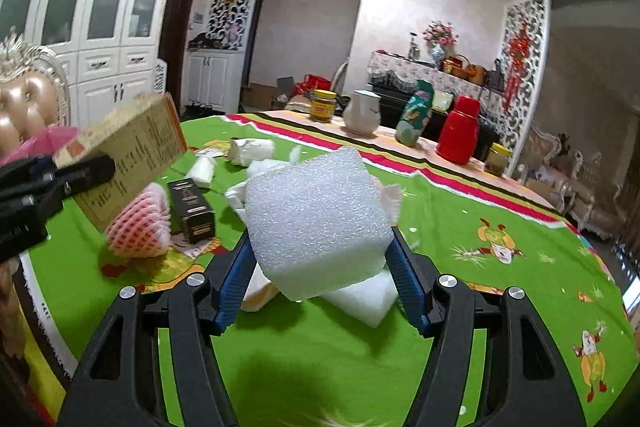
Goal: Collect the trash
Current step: 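Carry the box and foam block to the pink bin and release both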
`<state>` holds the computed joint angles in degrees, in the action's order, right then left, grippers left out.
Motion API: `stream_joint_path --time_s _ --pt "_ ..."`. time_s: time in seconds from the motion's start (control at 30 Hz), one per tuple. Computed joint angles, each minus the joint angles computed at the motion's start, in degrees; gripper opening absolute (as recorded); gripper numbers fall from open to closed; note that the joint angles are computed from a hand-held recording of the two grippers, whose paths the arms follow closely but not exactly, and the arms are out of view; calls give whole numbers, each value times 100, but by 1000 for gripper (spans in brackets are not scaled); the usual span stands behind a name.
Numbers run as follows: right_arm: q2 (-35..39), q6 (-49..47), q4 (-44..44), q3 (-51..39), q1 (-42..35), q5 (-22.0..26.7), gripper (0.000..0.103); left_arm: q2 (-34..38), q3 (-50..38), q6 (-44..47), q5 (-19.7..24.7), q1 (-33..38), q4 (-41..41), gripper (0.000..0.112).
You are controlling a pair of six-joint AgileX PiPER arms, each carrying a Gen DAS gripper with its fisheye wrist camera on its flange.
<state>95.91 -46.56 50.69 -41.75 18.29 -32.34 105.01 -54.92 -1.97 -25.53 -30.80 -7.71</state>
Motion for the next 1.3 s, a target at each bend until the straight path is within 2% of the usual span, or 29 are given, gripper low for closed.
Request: stream_joint_path --time_s 0.17,0.53,0.77,0.97,1.3 --pt "156 -349 308 -192 257 -2 61 -316 411 -61 -213 195 13 49" --pt "323 -984 904 -559 555 10 61 -721 890 -340 -388 544 293 49" --pt "552 -1399 1218 -1044 775 194 62 -887 1152 -574 -631 859 476 49" --pt "944 -1977 1660 -1727 1124 361 62 -1147 1539 -1060 -748 1534 966 49" --pt "2051 -3958 3229 -3658 1742 720 62 -1261 1786 -2182 -918 3175 2445 49"
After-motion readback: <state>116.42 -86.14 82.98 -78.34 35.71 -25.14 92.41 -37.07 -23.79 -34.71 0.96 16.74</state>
